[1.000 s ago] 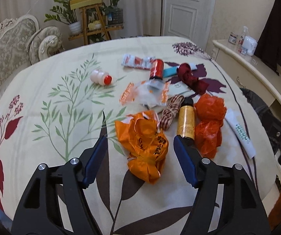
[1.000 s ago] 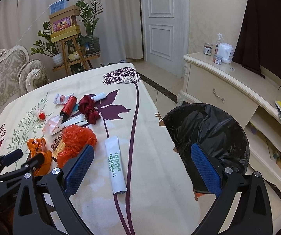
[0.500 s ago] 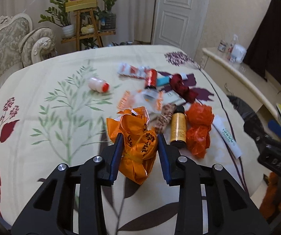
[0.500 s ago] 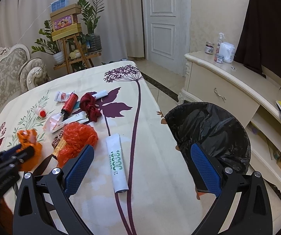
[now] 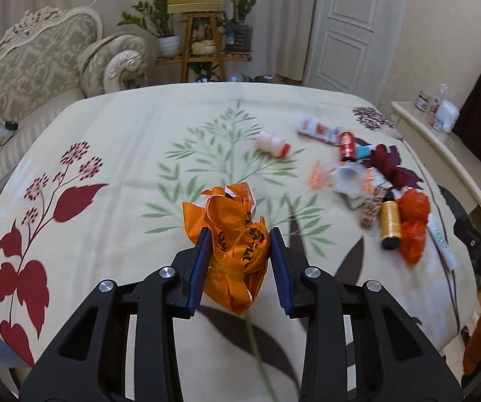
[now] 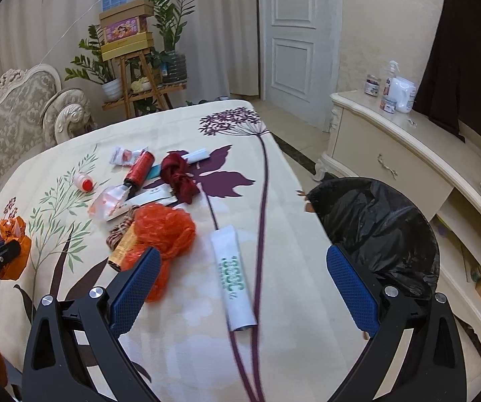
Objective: Collect trash
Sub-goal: 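Grasp the red-orange plastic bag with the right tool while the left tool holds the orange bag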
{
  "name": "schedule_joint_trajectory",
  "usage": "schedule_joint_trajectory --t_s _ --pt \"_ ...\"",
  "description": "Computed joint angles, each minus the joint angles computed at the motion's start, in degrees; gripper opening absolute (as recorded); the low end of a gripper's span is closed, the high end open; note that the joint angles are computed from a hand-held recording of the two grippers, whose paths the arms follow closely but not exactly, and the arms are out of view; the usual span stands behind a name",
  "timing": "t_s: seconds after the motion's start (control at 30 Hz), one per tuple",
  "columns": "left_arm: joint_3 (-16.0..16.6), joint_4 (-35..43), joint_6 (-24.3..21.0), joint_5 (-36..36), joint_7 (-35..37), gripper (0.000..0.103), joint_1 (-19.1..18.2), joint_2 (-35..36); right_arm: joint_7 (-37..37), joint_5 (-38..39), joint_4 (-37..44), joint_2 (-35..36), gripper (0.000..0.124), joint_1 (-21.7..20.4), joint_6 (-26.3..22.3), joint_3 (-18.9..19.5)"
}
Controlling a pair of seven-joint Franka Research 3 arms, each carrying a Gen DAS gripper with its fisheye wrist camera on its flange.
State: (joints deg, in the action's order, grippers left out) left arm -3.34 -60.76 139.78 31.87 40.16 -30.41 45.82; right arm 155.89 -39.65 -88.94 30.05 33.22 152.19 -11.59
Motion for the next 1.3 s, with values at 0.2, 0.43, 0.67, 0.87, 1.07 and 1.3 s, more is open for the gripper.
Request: schedule_joint_trajectory --t_s 0.2,0.43,0.67,0.87,1.07,1.3 --pt "0.50 -4.06 1.95 1.15 -2.06 0.034 0.39 -1.98 -3.23 1.87 4.74 2.98 0.062 0.57 -2.40 0.69" --pt "1.87 -3.65 2.94 4.13 -3.85 0.034 -0.57 -1.59 -8.63 9.43 9.77 6.54 0.062 -0.45 -2.39 2.25" --pt "0.93 -2.46 3.86 3.37 -3.44 0.034 0.43 -0.49 -13.27 12.79 17.60 11.77 0.062 0.81 -8.24 1.83" --pt "0.06 0.00 4.05 1.13 -1.40 0.034 0.85 1.44 -15.02 14.86 19.73 13.46 0.061 0.72 -8.88 1.76" --pt "-0.09 3.13 3.27 -0.87 0.62 0.034 0.35 3.58 -18.34 19.67 19.22 13.89 0.046 -0.83 -7.13 3.53" --pt "-0.42 8.99 2.25 -2.86 4.11 0.034 -0.93 7.16 -15.98 17.70 13.91 10.95 0.034 1.57 -3.03 0.00"
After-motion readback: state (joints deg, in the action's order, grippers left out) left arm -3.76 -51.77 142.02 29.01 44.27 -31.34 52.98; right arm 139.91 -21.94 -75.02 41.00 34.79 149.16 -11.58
